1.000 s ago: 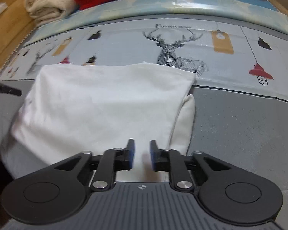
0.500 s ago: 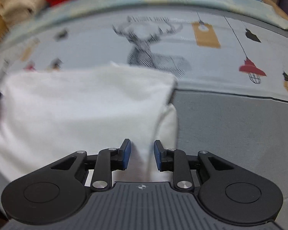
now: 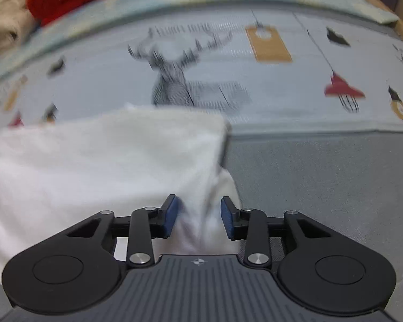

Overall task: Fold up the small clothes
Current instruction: 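Lift both open grippers off the folded shirt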

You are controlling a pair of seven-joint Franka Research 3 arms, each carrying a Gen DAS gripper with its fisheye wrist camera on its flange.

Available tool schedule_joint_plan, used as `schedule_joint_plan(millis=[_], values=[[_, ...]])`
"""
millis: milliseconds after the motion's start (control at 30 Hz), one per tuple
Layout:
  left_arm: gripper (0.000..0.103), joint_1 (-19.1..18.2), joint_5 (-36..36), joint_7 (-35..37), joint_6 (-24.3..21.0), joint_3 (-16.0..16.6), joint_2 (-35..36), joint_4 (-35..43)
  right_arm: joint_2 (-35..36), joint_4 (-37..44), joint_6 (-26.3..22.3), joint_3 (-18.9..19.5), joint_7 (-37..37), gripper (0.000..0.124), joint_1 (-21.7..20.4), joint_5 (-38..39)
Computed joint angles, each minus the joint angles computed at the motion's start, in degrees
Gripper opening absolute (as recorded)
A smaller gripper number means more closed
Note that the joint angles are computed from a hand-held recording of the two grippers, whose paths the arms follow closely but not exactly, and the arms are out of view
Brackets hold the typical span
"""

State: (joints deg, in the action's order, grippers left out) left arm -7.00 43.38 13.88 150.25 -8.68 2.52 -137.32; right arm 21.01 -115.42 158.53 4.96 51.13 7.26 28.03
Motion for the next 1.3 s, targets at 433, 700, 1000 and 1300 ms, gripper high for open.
schedule_joint_plan(millis=[433,700,1000,1300], values=[[0.06,-1.21,7.64,-7.17,0.22,-0.67,-5.63,-2.4,-2.32,-3.04,7.9,2.59,4.9,0.042,0.0,-0.51],[0.069,0.58,3.83,-8.76,-0.27,-5.01,-22.76,-8.4,-14.69,-9.84,10.99,13.89,-22.41,0.054,-3.71,29.16],[0.073,-1.13,5.01,-14.28,-11.47,-16.71,-37.51,-16.86,-28.99,-20.76,8.53,13.06,-41.74,0.072,6.15,53.74],[0.034,-5.16,-7.42,-15.6,-14.64,-9.44,-42.28,-23.79,-26.06,-23.7,18.99,13.02,-61.19,0.069,18.07,65.84]])
